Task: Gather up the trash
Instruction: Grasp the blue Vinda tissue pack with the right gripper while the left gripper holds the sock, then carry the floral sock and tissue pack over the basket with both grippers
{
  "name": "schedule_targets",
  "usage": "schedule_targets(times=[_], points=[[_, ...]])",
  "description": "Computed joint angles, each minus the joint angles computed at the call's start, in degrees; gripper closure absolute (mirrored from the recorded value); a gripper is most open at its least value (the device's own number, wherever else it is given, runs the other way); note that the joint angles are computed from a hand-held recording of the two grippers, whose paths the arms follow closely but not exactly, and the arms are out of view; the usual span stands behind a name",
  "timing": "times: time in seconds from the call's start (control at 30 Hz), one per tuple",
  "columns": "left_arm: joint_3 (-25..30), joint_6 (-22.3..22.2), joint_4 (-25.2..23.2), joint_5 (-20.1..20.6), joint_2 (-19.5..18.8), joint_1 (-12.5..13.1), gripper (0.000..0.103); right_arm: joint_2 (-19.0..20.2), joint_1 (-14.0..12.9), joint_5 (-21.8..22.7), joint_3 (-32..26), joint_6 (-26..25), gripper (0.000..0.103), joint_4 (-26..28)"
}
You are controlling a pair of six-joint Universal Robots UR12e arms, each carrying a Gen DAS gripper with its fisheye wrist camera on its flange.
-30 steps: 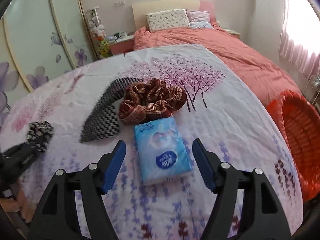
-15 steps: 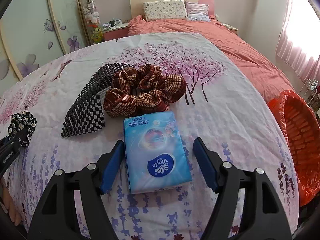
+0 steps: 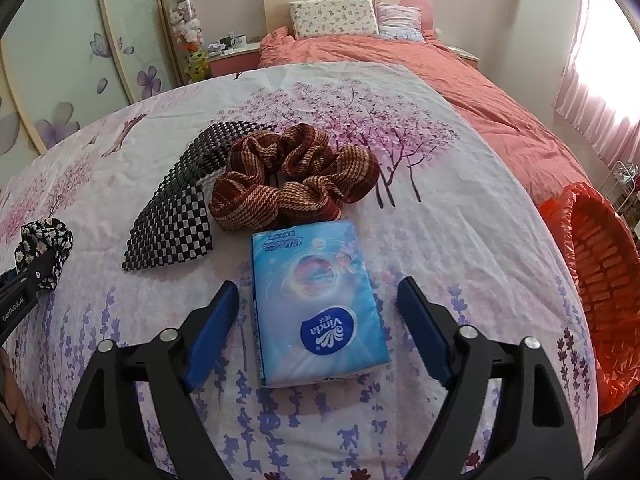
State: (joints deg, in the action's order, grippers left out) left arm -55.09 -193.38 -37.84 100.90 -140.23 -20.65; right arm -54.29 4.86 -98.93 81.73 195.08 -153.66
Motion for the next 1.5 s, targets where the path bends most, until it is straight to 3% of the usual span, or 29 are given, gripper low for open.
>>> schedule_targets(times=[0.13,0.2,0.3,0.4,0.53,1.0,1.27,1.5], points=[[-0.3,-0.2,0.4,-0.7,0.2,0.1,0.065,-0.1,-0.1,0.1,0.2,0.2,0.022,-0.4],[-0.2,0.2,0.4,-0.8,0.1,0.1,0.066,-0.4,-0.1,-0.2,0.8,0.7,0.036,-1.3],[0.0,0.9,0.4,-0.4,0.0,0.0,0.068,-0.8,-0.4,0.8,1.5,-1.2,0.049,-2.4],[-0.5,2.0,1.6,-1.2,0.2,-0.1,0.080,-1.2,-0.6,1.4,2.4,-2.1,0.051,-3.2],[-1.4,3.0,3.4,-1.0,0.7,-0.4,0.085,-2.3,-1.1,2.5,4.3,-2.4,0.052,-5.0],[-3.5,3.9,8.9,-2.1,3.7,-2.4,0.086,-7.5,-3.7,3.1,11.5,-0.7,0.052,-15.7],[-2.0,4.9,10.6,-5.1,4.4,-4.8,0.086,-11.0,-5.4,0.5,15.5,-0.7,0.052,-25.6],[1.7,7.3,11.5,-8.1,3.2,-7.5,0.086,-13.4,-7.0,-2.3,17.9,-0.4,0.052,-30.0]])
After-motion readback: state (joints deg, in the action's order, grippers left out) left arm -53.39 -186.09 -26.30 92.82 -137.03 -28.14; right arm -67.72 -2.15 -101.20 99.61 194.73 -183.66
